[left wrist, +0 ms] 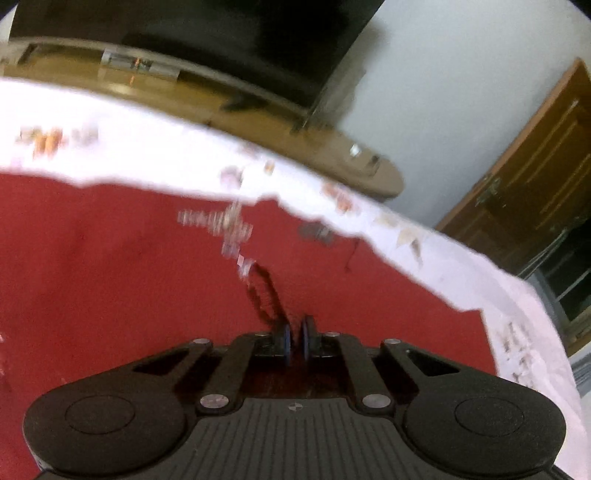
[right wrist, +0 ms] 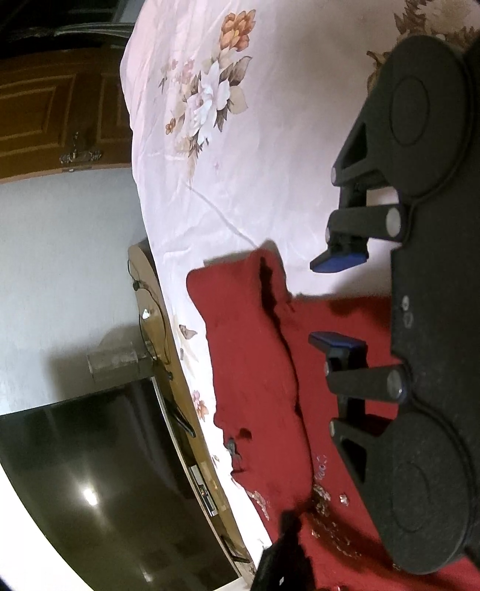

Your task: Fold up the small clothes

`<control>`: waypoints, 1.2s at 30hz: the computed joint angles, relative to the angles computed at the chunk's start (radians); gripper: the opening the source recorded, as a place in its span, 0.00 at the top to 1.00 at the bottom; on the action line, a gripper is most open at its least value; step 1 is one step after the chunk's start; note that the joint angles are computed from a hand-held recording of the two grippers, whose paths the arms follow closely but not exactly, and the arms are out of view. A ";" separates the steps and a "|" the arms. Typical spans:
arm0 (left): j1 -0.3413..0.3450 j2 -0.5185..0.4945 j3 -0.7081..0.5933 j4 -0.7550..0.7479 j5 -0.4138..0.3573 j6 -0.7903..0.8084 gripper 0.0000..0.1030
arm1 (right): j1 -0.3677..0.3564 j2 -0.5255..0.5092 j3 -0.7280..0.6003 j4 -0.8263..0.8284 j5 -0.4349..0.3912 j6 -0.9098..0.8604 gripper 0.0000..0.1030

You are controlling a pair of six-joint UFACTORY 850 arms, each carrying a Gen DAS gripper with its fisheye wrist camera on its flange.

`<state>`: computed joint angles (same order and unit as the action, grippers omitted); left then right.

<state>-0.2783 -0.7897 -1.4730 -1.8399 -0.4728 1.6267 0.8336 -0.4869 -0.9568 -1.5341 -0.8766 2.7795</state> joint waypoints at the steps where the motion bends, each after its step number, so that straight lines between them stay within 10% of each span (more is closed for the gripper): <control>1: 0.007 0.005 -0.003 -0.005 -0.006 0.013 0.94 | -0.002 0.002 0.002 -0.001 0.003 0.000 0.66; 21: 0.123 -0.075 -0.071 0.231 0.063 -0.177 0.94 | -0.140 -0.083 -0.090 -0.051 0.163 -0.088 0.66; 26: 0.117 -0.079 -0.066 0.188 0.069 -0.119 0.94 | -0.121 -0.022 -0.019 -0.238 0.088 0.090 0.60; 29: 0.112 -0.075 -0.065 0.196 0.082 -0.120 0.94 | -0.177 -0.024 -0.021 -0.307 0.187 0.176 0.61; 32: 0.111 -0.063 -0.049 0.126 0.083 -0.040 0.94 | -0.223 -0.044 -0.018 -0.412 0.275 0.276 0.87; 36: 0.095 -0.062 -0.036 0.054 0.122 0.082 0.94 | -0.201 -0.049 -0.024 -0.333 0.240 0.129 0.91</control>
<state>-0.1829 -0.8517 -1.5093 -1.7860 -0.3505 1.7084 0.6328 -0.5359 -0.9804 -1.8674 -0.6369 2.9081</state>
